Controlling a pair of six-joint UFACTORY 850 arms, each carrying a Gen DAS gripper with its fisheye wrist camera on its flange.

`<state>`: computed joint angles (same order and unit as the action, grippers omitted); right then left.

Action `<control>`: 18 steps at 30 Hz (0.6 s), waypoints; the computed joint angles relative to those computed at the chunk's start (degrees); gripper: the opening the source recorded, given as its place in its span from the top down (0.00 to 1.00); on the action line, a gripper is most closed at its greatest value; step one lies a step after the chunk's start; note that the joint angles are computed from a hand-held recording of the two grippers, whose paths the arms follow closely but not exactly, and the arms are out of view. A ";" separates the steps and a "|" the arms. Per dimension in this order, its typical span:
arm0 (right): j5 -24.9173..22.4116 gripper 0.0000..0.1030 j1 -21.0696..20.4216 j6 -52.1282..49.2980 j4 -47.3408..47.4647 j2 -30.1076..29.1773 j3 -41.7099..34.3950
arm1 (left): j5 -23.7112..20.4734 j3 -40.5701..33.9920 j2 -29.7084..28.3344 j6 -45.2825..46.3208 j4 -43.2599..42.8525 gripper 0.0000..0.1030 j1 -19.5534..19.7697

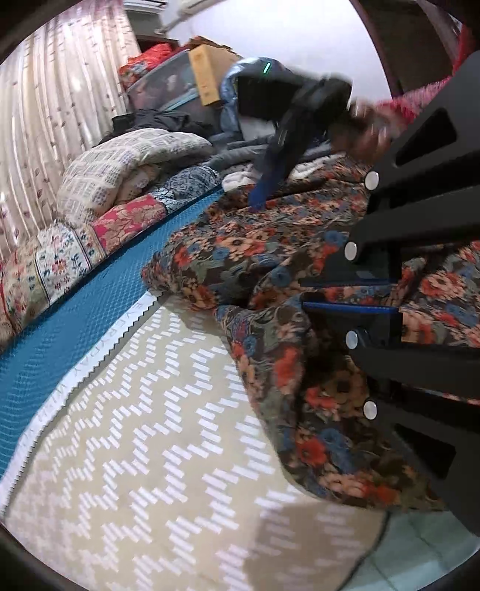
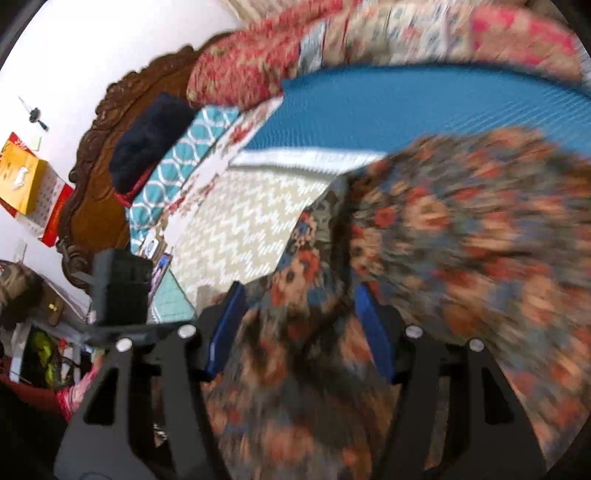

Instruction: Fold large clothes

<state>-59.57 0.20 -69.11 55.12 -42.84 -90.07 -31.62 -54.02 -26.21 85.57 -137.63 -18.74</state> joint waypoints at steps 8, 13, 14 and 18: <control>-3.59 0.96 3.18 -1.17 6.13 -3.91 -12.78 | -2.40 -1.82 -3.25 7.69 -3.87 0.81 0.15; -3.42 0.96 10.30 9.69 -2.35 -16.16 -36.53 | -5.10 1.76 -1.66 15.03 -13.20 0.81 0.11; -1.72 0.95 12.83 12.33 -8.35 -19.93 -40.50 | -2.30 1.82 -1.23 16.37 -14.93 0.81 -0.24; 5.53 0.93 16.42 23.86 -26.12 -24.60 -41.96 | 2.53 2.29 -0.94 13.65 -13.52 0.81 -0.07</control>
<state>-54.04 16.61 -45.24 29.00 -67.44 -132.03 -29.09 -51.74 -27.15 99.22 -151.16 -18.81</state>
